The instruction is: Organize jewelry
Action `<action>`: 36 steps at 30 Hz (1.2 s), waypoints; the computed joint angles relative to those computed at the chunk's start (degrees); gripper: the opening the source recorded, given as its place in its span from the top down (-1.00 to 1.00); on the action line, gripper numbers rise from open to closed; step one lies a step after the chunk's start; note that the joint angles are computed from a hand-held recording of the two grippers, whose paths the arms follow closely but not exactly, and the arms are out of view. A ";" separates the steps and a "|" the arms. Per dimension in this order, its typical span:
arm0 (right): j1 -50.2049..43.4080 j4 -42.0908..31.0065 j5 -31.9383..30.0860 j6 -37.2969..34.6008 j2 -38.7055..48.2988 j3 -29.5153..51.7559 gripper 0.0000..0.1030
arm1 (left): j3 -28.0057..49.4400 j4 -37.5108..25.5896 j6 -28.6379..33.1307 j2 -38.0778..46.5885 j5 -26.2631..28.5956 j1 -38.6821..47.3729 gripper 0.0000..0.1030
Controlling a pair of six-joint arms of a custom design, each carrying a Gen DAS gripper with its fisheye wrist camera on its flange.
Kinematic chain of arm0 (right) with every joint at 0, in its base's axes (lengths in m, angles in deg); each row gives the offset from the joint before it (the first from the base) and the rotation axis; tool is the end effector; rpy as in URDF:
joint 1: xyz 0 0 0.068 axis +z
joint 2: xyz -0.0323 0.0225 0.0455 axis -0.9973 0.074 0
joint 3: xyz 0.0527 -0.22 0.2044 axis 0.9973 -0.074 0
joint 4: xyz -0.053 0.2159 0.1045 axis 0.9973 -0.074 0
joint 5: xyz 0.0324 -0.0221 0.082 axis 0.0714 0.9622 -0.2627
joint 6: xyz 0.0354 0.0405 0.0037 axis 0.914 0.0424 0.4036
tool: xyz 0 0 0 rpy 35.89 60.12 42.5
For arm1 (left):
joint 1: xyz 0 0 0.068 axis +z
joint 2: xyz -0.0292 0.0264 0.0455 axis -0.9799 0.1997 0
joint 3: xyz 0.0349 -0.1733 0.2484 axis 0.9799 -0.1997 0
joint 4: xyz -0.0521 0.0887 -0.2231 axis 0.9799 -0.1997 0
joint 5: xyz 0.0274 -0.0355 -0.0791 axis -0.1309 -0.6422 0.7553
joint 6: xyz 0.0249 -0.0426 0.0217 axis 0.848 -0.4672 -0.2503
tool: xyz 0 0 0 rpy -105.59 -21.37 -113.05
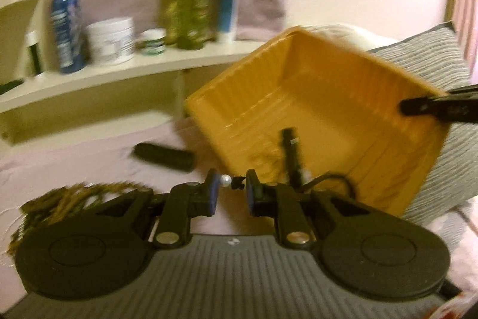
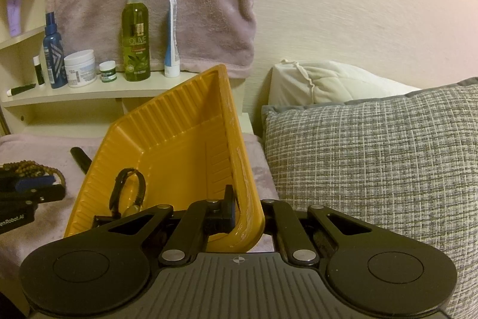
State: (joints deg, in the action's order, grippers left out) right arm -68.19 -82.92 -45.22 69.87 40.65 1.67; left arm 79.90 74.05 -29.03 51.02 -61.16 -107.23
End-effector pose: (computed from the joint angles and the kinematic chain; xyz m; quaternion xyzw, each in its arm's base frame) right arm 0.2828 0.0767 0.2785 0.0445 0.9177 -0.0541 0.3909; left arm 0.3258 -0.1834 0.1735 0.2464 0.8557 -0.1599 0.4260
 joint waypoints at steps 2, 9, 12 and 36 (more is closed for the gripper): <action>0.07 -0.11 0.12 0.08 0.00 0.07 0.89 | 1.12 -0.40 0.01 0.48 0.34 -1.39 0.67; 0.10 -0.11 -0.02 0.40 0.14 0.21 0.89 | 3.12 -0.32 0.32 1.89 0.78 -4.53 0.67; 0.15 -0.08 0.03 0.47 0.22 0.24 0.89 | 3.94 -0.43 -0.16 2.21 1.21 -5.27 0.67; 0.26 -0.56 0.07 0.85 -0.08 0.40 0.89 | -7.08 7.94 -0.54 0.27 -7.28 3.65 0.28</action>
State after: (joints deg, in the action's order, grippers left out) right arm -67.93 -83.48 -45.15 70.73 40.57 2.07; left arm 72.81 81.99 -29.56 51.29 -68.44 -103.58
